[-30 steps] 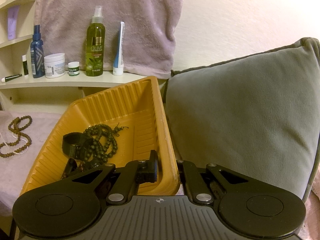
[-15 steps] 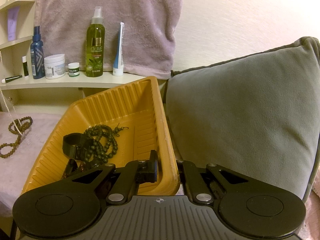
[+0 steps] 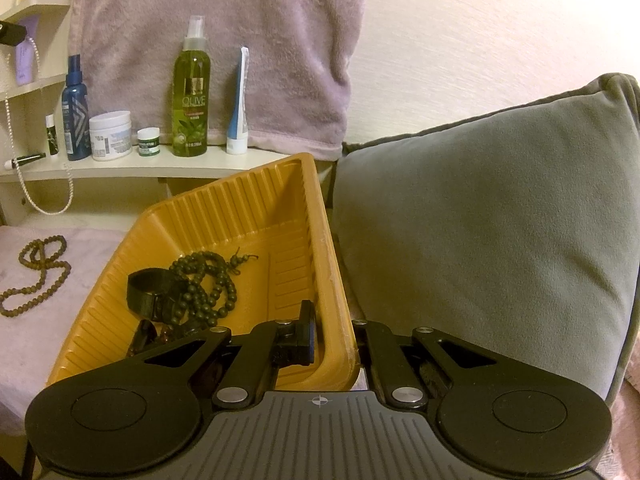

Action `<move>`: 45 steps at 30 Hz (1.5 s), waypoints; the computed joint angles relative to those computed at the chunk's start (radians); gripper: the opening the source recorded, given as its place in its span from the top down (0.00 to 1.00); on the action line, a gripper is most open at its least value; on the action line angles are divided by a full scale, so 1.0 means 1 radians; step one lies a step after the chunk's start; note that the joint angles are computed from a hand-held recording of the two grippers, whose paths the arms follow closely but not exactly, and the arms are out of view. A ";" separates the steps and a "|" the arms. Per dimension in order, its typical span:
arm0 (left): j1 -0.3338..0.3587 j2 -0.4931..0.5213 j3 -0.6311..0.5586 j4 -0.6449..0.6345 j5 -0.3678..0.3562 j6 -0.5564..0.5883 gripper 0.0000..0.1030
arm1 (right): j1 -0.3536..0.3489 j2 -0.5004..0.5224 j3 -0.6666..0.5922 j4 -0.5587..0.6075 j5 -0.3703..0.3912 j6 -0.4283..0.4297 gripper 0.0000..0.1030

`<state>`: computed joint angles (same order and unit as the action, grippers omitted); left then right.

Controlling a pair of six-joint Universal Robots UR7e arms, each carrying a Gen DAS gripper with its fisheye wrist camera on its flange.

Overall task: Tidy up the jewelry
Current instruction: 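Carry the pearl strand over the orange tray and open the left gripper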

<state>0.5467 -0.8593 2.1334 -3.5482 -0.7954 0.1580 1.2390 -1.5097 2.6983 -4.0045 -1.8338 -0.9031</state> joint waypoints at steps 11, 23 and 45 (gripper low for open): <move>-0.013 0.042 -0.027 0.040 -0.034 -0.016 0.99 | 0.008 0.003 0.000 -0.003 -0.001 0.008 0.94; -0.016 0.144 -0.121 0.092 -0.168 -0.039 0.99 | 0.003 -0.005 0.006 -0.001 0.015 0.012 0.94; 0.010 0.291 -0.238 0.246 -0.283 -0.125 0.99 | -0.007 -0.016 0.007 0.012 0.024 0.020 0.94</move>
